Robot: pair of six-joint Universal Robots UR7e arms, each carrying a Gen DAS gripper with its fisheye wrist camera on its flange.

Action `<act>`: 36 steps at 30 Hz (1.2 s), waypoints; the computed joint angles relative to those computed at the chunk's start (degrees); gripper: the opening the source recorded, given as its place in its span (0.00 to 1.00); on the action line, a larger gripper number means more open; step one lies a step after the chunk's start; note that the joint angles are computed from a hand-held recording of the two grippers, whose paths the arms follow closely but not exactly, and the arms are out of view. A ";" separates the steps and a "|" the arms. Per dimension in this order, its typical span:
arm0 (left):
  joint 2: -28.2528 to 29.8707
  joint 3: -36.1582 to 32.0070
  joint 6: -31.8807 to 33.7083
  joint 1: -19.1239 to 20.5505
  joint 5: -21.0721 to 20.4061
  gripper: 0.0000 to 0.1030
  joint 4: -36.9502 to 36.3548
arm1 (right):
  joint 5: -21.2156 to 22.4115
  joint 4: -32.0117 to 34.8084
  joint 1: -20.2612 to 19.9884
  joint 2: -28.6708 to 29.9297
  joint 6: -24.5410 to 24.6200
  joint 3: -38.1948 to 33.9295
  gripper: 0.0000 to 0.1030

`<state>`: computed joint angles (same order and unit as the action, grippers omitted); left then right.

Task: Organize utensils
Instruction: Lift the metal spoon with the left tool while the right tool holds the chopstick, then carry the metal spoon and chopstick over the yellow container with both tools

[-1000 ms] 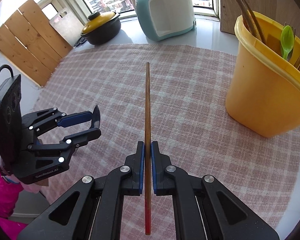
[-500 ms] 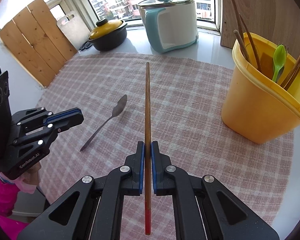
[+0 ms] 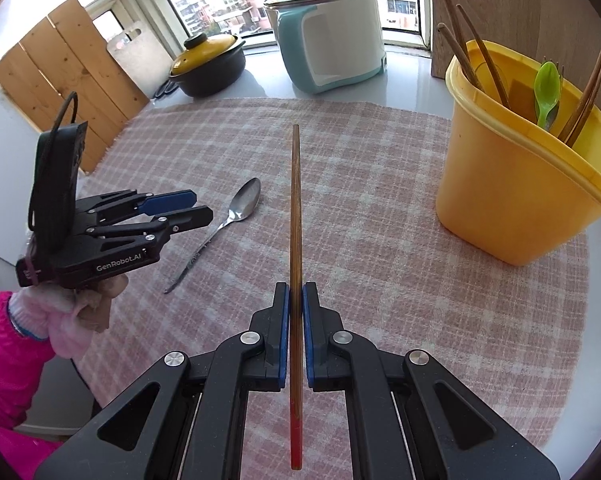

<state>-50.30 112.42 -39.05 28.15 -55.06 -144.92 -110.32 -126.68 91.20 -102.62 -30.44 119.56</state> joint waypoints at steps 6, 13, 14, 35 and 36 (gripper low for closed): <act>2.36 -3.42 4.28 2.60 -0.14 0.34 2.83 | -0.40 0.26 -0.95 -0.81 0.32 0.32 0.05; 4.50 -5.55 7.92 3.59 -0.47 0.34 5.49 | -0.69 0.56 -1.43 -1.21 1.44 0.34 0.05; 4.74 -5.58 8.19 3.57 -0.40 0.34 5.59 | -0.72 0.53 -1.49 -1.21 1.57 0.32 0.05; 6.39 -3.66 7.32 -1.06 6.57 0.01 2.49 | -0.77 0.35 -2.52 -1.83 2.10 0.60 0.05; 6.64 -3.85 7.07 -1.44 6.81 0.01 3.13 | -0.78 0.35 -2.53 -1.89 2.06 0.64 0.05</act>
<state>-43.66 108.57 -31.98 26.72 -48.25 -141.79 -111.10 -126.33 88.67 -104.50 -28.38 120.20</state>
